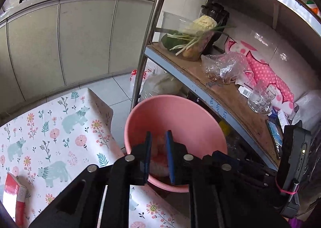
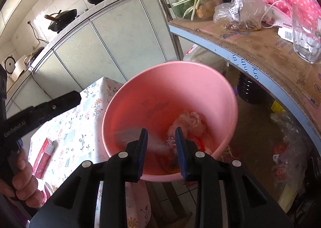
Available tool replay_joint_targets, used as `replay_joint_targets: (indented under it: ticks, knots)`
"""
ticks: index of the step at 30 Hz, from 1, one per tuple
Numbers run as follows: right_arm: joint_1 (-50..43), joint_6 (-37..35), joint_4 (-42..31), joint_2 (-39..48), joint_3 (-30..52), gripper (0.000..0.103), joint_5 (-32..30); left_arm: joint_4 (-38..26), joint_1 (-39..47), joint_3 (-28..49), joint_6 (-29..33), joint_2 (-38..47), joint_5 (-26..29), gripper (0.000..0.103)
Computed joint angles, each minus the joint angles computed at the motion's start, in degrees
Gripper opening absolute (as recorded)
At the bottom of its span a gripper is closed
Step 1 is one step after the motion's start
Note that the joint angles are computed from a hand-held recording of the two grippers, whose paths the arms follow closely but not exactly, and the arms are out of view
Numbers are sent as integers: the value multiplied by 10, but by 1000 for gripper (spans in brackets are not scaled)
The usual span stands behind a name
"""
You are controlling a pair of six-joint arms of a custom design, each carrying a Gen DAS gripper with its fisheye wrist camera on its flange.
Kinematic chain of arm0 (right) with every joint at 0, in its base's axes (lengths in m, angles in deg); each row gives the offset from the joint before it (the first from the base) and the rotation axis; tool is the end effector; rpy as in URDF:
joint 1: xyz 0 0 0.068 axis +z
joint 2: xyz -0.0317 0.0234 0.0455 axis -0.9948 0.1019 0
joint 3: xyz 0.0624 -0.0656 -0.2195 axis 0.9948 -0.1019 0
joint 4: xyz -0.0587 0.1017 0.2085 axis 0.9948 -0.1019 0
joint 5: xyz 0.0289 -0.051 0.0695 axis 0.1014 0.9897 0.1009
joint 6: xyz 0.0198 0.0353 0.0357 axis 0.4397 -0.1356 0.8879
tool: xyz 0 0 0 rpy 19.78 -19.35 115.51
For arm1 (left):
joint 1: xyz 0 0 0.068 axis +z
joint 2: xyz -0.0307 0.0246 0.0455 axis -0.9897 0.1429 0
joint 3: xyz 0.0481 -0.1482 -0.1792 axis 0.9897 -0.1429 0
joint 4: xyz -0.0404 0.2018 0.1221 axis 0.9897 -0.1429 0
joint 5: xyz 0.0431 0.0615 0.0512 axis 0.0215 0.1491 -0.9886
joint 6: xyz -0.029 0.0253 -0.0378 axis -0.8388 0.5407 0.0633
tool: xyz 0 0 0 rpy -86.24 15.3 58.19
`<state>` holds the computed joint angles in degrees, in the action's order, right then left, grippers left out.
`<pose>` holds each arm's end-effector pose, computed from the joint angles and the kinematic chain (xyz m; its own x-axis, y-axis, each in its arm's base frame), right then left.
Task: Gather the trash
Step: 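Bring both open tools back over the table trash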
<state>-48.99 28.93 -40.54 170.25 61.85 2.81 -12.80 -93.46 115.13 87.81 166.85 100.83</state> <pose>0.2322 0.1420 0.0997 -0.5325 0.5663 -0.6290 0.4593 0.8176 0.3473 0.3769 -0.0990 0.1580 -0.5827 0.4179 -0.6970 0.7433 0.6208 -0.2492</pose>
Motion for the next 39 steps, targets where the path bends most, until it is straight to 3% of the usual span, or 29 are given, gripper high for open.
replay_joint_targets:
  ticks: [14,23,31,35,39]
  knots:
    - [54,12,-90,-19,46,29,40,-46,46,-36,43,-72,40,17]
    - [118,13,-146,-18,100,29,62,-128,106,-72,139,-129,76,17]
    - [178,-11,-172,15,175,29,74,-182,194,-104,219,-175,107,39]
    - [197,-25,-199,50,233,29,69,-239,253,-86,276,-176,130,50]
    - [210,-40,-200,85,279,29,46,-300,309,-54,335,-159,144,51]
